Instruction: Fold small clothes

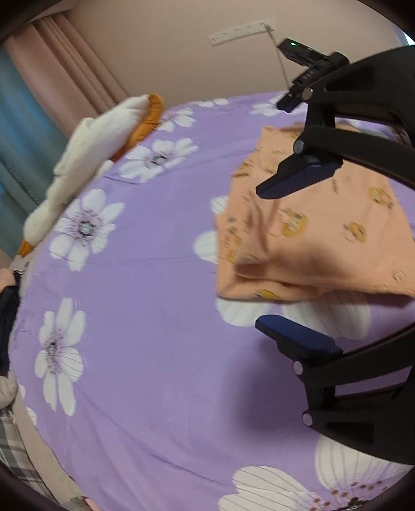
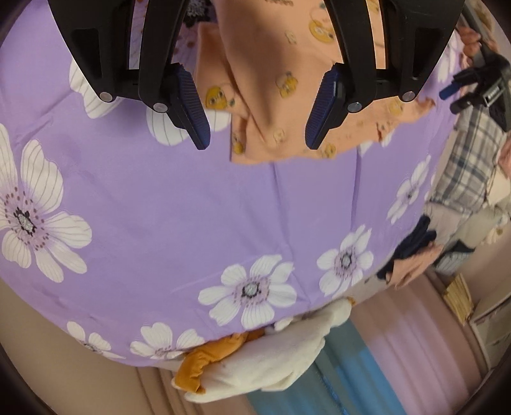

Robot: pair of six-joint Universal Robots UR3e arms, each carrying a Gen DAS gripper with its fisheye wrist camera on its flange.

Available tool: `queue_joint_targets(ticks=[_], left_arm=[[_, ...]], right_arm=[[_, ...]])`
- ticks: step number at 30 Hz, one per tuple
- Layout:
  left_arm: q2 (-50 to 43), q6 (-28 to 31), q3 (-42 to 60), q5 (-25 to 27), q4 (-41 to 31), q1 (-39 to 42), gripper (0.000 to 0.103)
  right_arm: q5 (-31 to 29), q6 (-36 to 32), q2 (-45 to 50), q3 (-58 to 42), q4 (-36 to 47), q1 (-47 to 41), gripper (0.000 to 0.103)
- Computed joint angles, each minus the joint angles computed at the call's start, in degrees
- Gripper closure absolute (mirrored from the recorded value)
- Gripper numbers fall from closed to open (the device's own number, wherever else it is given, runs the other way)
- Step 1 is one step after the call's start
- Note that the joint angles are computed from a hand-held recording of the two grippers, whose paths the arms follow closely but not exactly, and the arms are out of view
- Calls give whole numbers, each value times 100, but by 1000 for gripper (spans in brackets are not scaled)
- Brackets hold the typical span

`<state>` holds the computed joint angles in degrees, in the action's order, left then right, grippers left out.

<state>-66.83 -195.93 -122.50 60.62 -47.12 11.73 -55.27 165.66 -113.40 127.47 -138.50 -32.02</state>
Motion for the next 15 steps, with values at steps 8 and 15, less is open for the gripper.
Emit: queue_joint_targets(ticks=[8,15], left_arm=[[-800,-218,-25,470,586,-719,30],[-1495,-580,278,978,1156,-1095,98]], right_arm=[[-875,434,1451,-464,-956,1201,48],[-1176,621,1741,-445,-1539,1467,94]])
